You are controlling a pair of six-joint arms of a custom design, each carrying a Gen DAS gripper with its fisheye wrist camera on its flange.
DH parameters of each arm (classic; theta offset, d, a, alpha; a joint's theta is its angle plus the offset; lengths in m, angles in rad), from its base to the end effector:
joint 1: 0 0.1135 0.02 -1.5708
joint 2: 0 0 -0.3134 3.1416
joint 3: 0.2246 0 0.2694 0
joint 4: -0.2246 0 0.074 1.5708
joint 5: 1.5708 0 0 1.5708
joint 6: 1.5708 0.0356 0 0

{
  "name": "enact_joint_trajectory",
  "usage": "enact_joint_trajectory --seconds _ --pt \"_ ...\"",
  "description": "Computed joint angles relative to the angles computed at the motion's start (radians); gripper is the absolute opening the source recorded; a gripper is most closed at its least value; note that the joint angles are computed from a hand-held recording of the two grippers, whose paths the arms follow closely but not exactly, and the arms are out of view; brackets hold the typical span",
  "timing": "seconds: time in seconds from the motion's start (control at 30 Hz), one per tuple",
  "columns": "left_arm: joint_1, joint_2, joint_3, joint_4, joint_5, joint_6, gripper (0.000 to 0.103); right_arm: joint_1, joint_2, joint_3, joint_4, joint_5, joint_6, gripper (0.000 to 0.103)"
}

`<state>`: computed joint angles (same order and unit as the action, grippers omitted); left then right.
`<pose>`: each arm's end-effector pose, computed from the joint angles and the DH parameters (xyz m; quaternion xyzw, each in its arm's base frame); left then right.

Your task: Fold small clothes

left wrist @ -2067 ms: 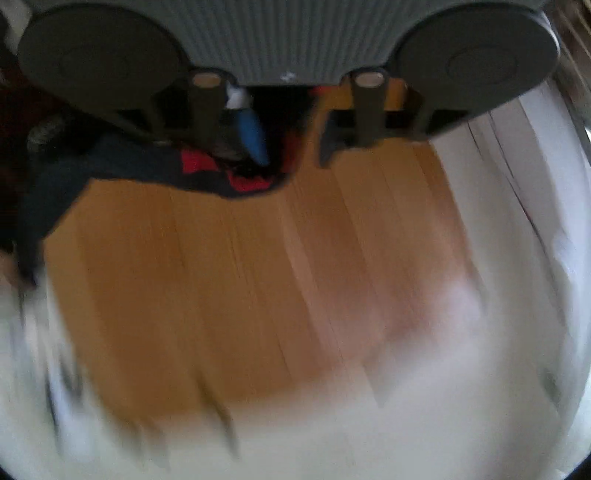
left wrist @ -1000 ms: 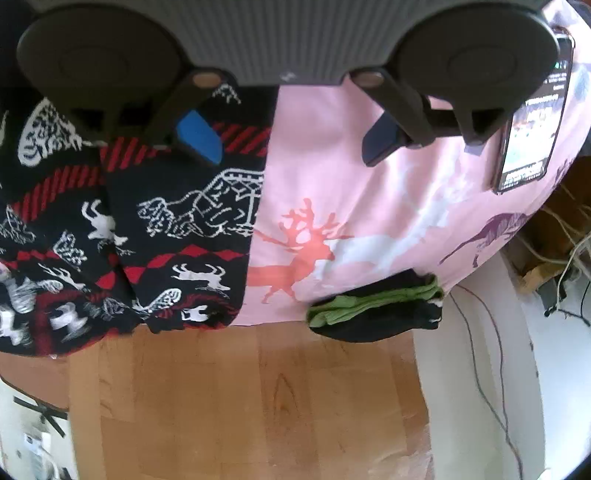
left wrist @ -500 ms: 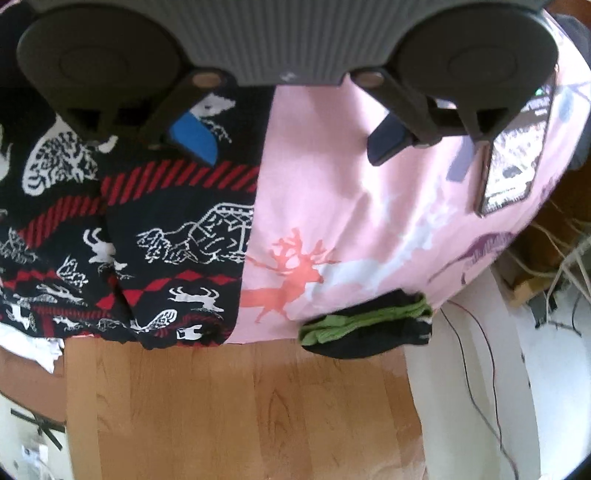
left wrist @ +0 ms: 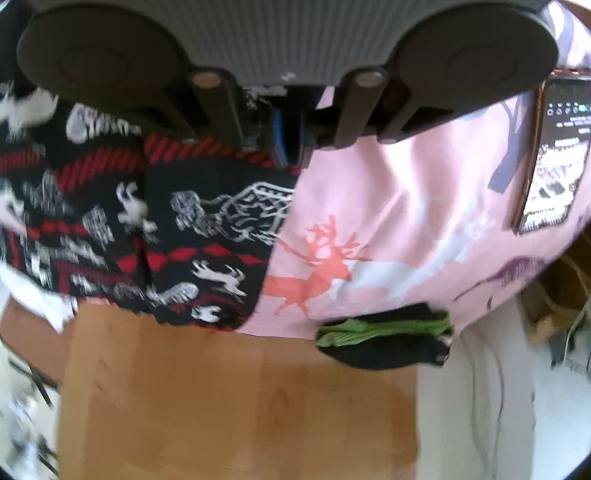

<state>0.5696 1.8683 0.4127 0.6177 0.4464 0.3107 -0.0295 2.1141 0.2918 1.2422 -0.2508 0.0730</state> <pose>0.2379 0.1341 0.0803 -0.0389 0.9131 -0.0381 0.4042 0.2657 0.0010 0.0530 -0.0147 0.8748 0.1203 0.4691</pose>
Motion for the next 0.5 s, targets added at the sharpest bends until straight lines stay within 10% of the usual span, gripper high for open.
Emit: enact_joint_trajectory --seconds 0.17,0.5 --pt "0.046 -0.019 0.079 -0.13 0.087 -0.026 0.008 0.024 0.048 -0.016 0.09 0.039 -0.02 0.05" --pt "0.071 0.015 0.098 0.042 -0.152 -0.087 0.007 0.035 0.07 -0.023 0.135 0.052 -0.014 0.052"
